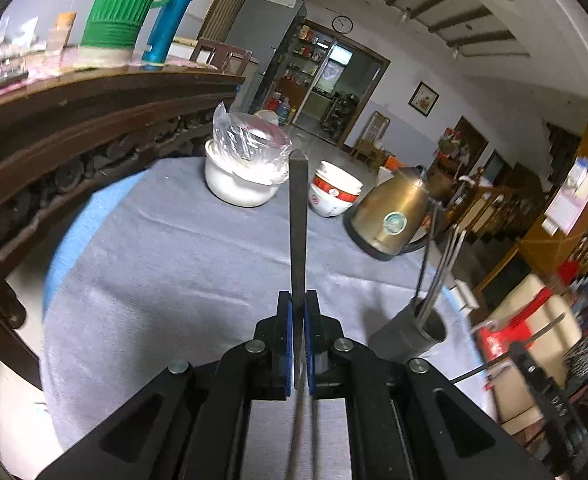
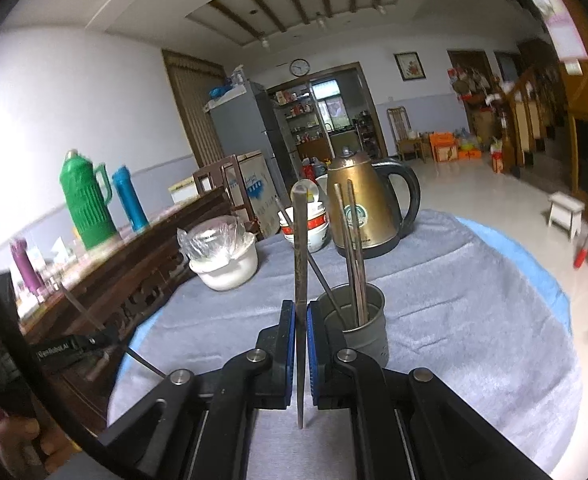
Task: Organize utensils
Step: 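Lower both chopsticks into the grey cup and open both grippers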
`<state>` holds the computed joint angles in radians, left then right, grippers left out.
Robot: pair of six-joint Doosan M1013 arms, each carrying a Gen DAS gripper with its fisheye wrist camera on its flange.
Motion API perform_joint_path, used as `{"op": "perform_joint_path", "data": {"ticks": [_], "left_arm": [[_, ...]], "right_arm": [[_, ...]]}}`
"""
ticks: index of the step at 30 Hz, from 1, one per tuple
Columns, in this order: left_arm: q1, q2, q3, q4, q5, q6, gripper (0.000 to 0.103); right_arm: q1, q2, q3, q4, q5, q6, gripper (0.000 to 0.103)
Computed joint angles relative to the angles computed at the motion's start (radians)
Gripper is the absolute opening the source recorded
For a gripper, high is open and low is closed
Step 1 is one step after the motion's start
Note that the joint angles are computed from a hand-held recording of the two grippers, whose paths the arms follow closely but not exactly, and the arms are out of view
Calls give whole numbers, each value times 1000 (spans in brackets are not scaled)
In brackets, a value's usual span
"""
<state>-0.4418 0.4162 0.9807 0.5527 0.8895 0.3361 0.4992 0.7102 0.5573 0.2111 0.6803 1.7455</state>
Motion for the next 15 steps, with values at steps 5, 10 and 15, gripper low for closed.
{"op": "perform_joint_path", "data": {"ticks": [5,10,15], "left_arm": [[15,-10,13,-46,-53,-30,6],[23,-5,-7,-69,-78,-24,5],[25,25,-74,-97,-115,27,5]], "right_arm": [[-29,-6,15,102,-9,28,6],[-41,-17,26,134,-30,39,6],[-42,-30,20,101,-86,47,6]]}}
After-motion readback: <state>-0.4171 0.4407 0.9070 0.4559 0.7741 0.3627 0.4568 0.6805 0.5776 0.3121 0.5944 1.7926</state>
